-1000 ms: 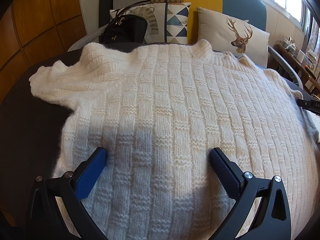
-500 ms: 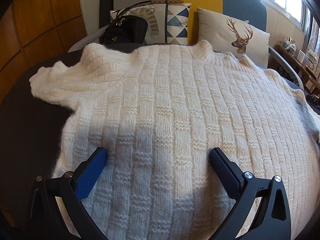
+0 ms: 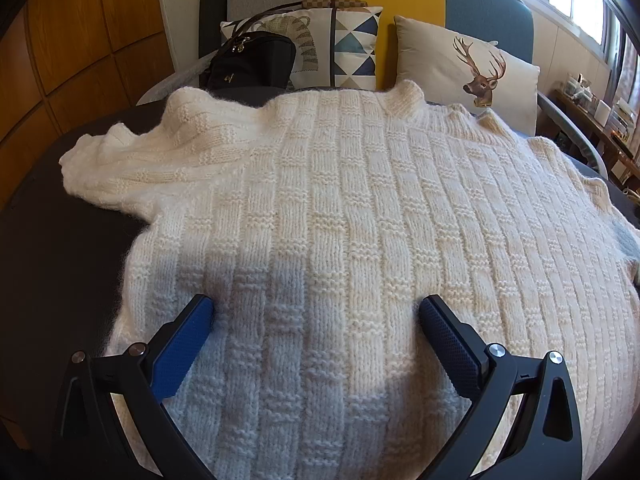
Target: Fold clothes
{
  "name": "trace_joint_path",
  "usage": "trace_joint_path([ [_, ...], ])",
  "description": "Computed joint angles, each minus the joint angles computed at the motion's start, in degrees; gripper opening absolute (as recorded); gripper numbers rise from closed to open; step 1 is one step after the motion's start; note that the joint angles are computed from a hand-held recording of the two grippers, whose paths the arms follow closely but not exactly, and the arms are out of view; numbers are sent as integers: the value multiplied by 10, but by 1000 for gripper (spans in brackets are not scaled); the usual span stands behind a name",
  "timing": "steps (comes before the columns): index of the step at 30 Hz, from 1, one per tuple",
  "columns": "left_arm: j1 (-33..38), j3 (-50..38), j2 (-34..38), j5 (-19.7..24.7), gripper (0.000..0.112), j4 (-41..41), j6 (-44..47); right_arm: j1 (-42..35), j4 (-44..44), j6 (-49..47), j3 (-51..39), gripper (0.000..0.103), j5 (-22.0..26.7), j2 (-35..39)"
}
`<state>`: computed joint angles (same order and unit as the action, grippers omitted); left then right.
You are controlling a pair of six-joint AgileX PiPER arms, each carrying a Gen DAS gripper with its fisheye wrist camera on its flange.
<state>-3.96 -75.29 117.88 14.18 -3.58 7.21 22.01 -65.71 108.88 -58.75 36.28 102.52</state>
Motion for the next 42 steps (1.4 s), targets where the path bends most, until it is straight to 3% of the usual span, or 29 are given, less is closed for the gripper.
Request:
trace_joint_path([
  [4, 1, 0, 0, 0, 103, 0, 1, -49, 69, -39, 68, 30, 52, -47],
  [7, 1, 0, 0, 1, 103, 0, 1, -111, 87, -45, 120, 30, 25, -66],
  [9, 1, -1, 0, 1, 103, 0, 1, -131, 40, -9, 157, 30, 2, -78],
  [13, 1, -1, 0, 1, 103, 0, 1, -145, 30, -6, 165, 30, 15, -78],
  [18, 1, 0, 0, 0, 103, 6, -4, -129, 139, -105, 89, 30, 64, -67],
  [20, 0, 1, 0, -1, 103, 8, -7, -81, 94, -59, 85, 30, 46, -82],
  [22, 0, 1, 0, -1, 103, 11, -10, -40, 72, -72, 34, 30, 22, -56],
  [25, -2, 2, -1, -2, 103, 17, -17, -17, 133, -199, -79, 30, -54, 18],
  [27, -2, 3, -1, -3, 103, 15, -15, -13, 214, -299, -156, 30, -73, 75],
  [30, -1, 3, -1, -4, 103, 10, -10, -13, 314, -390, -242, 30, -38, 145],
  [32, -1, 3, -1, -4, 103, 8, -8, -10, 321, -385, -275, 29, -17, 182],
  [35, 0, 4, -1, -5, 103, 2, -2, -12, 275, -316, -252, 29, -37, 176],
  [37, 0, 5, -1, -7, 103, 7, -7, -9, 335, -360, -292, 29, 16, 183],
  [39, 0, 4, -1, -7, 103, 9, -10, 7, 349, -364, -319, 32, 40, 181],
  [42, 0, 3, 0, -6, 103, 3, -6, 54, 330, -366, -358, 32, 20, 184],
])
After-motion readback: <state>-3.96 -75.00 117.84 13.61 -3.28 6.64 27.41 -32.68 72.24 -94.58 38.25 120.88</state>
